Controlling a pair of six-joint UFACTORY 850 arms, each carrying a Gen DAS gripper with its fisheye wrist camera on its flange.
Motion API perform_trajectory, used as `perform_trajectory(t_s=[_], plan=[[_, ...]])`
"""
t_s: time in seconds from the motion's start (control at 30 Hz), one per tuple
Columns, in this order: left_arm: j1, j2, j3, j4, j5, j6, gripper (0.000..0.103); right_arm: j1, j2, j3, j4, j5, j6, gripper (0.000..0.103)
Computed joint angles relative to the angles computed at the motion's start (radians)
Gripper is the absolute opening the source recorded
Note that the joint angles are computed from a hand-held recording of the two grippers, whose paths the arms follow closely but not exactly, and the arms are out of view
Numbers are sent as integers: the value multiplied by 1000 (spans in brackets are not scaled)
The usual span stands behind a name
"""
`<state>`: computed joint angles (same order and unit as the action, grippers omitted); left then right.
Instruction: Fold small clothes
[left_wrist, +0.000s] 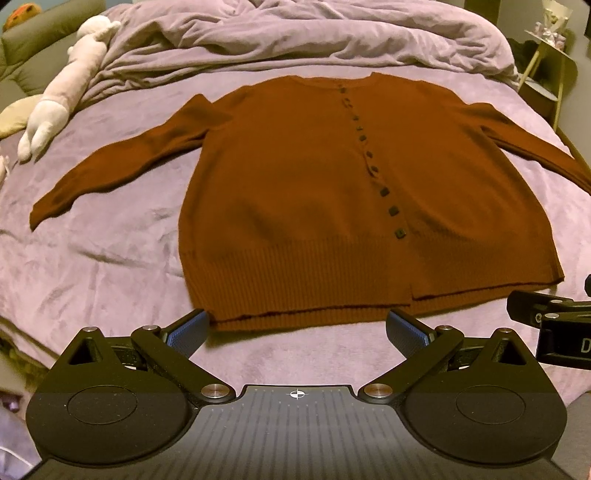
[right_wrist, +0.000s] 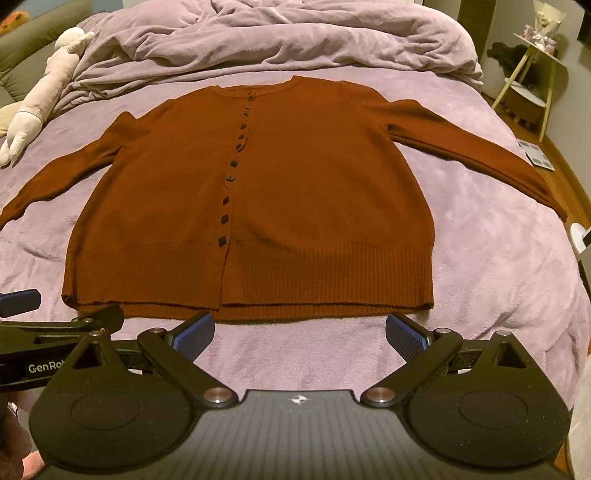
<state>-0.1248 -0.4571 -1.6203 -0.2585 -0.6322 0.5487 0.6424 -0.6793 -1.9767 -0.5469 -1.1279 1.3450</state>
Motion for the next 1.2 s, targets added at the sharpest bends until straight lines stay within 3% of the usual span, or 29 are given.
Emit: perform_trajectory(t_s=[0.4, 0.53, 0.63, 0.7, 0.77, 0.87, 1.03, 1.13, 1.2], plan=[[-1, -12, -8, 8, -4, -14, 103, -8, 22, 44, 2, 49, 18, 99], [1, -16, -7, -17, 6, -6, 103, -13, 73, 135, -24, 160, 79, 99], [4, -26, -8, -68, 24, 19, 103, -2, 170, 325, -267, 344, 351, 99], [3, -40, -17, -105, 32, 38, 103, 4, 221, 437, -473, 400, 560, 99], [1, -55, -25, -141, 53, 67, 103, -14, 250, 508, -558, 434, 681, 99], [-12, -90, -57, -181, 88, 106, 103, -75, 289, 576, -537, 445, 741, 99], [-46, -175, -147, -256, 150, 160, 103, -192, 415, 797, -864, 395, 1247, 99], [-70, -245, -234, -227, 160, 113, 103, -291, 474, 919, -1004, 387, 1523, 82], [-83, -295, -302, -196, 147, 56, 103, -358, 491, 968, -1030, 407, 1648, 55]])
